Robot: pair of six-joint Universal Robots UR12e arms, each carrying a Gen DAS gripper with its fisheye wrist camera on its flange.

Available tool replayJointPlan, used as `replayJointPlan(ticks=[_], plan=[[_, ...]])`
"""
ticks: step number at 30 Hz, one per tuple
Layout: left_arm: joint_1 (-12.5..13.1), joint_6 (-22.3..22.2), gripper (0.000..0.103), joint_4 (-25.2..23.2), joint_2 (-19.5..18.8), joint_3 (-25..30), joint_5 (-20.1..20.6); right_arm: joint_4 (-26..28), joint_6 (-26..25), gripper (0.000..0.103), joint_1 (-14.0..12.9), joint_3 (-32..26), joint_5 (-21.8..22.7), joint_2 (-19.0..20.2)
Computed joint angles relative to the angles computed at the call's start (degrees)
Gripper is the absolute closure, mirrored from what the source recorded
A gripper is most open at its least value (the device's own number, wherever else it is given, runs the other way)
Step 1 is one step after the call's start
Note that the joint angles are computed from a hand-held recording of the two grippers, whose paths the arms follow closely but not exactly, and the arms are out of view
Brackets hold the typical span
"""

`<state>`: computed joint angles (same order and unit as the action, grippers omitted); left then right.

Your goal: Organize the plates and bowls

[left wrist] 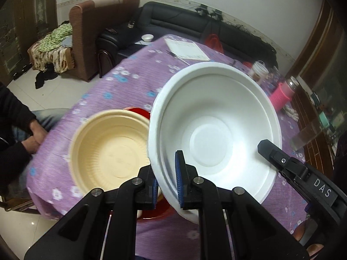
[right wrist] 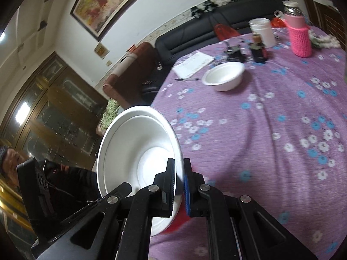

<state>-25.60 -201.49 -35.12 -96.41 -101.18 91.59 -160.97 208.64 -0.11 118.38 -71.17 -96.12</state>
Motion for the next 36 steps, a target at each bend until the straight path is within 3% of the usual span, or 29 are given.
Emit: replayJointPlan(ticks=[7, 14, 36], plan=[[2.8, -0.4, 0.091, -0.1, 1.7, -1.9, 0.3, -0.7, 0.3, 0.096, 4.7, -3.2, -1.6, 3.0], [5.0, -1.3, 0.091, -0.5, 2.8, -4.1, -1.2, 0.4, -0.2, 0.096, 7.6, -4.9, -2.6, 5.3], [6.5, -1.5, 0.091, -2.7, 2.0, -5.6, -2.1, 4.1, -1.7, 0.096, 9.9, -5.8, -4.1, 8.2]])
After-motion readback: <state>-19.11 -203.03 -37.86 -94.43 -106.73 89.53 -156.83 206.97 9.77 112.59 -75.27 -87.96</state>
